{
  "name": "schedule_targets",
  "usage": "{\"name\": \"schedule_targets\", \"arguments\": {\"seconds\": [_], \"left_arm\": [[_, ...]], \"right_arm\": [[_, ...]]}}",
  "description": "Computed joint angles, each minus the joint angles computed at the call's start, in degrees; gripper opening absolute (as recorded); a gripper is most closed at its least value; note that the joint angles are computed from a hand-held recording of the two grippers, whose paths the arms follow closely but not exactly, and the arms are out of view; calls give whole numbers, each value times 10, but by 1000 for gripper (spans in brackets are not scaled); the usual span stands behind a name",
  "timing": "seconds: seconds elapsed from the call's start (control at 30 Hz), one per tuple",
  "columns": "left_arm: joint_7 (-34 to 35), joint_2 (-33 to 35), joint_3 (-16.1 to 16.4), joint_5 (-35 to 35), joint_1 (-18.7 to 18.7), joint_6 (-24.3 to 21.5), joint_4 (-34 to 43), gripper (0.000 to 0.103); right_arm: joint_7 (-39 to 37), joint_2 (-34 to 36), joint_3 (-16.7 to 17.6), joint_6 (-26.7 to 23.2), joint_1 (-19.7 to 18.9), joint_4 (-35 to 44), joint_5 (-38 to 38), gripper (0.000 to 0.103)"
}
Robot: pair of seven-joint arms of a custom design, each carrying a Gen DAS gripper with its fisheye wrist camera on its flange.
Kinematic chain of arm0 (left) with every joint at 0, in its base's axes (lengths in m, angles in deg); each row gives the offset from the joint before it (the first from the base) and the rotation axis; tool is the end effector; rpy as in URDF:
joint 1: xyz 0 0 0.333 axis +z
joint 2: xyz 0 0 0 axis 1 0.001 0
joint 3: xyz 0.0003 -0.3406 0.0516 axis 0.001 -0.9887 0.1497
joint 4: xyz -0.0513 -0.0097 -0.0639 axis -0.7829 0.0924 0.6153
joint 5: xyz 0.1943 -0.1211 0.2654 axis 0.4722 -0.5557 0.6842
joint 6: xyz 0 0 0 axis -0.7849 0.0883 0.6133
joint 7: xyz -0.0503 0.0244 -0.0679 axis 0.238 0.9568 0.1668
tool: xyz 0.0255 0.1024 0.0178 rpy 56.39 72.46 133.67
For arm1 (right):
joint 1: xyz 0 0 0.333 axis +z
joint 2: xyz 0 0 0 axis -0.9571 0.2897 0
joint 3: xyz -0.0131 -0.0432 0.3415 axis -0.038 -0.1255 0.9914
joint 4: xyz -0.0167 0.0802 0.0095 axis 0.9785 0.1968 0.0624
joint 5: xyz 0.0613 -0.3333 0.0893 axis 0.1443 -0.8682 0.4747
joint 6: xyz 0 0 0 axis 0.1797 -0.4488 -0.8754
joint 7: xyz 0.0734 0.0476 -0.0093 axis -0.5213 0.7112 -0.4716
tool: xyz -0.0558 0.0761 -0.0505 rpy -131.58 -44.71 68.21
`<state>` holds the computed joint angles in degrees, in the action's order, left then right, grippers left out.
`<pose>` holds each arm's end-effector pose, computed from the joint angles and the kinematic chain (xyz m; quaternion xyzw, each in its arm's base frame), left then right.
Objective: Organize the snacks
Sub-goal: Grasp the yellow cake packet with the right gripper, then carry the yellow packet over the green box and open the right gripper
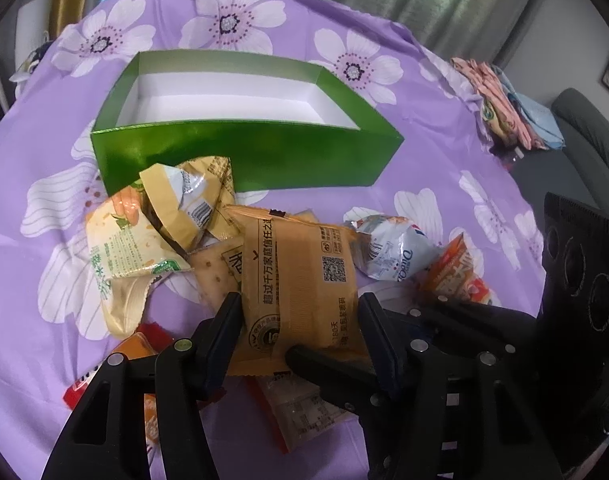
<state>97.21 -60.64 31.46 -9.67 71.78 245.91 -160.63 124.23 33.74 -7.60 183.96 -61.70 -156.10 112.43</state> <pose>0.5913 -0.2538 0.4373 -0.6697 0.6507 -0.3455 0.0934 0.5998 0.3095 0.4329 -0.8243 0.4523 -0.0404 0.3383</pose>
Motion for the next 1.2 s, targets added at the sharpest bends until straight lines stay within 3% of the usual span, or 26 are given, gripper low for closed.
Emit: {"name": "schedule_targets", "arguments": {"seconds": [0.33,0.6,0.83,1.07,1.13,1.17,1.2], "left_arm": [[-52,-28,61,65,-43,25,2,59],[-69,6,85,106,-42,4,84,59],[-56,80,71,104,-13,-55,207,59],[-54,153,58,97,8,-129,321,59],[-76,166,72,104,0,-145,343,60],[-83,170,77,110,-2,-154,351,62],[-95,170,85,119,-7,-161,353,70]], "right_arm": [[-46,-15,30,33,-17,8,37,40],[-37,23,10,28,3,90,-1,40],[18,106,-24,-30,29,238,-67,40],[74,213,-60,-139,56,428,-113,42],[85,237,-70,-163,65,470,-122,44],[97,250,-79,-171,71,493,-128,46],[106,256,-88,-177,77,504,-135,53]]}}
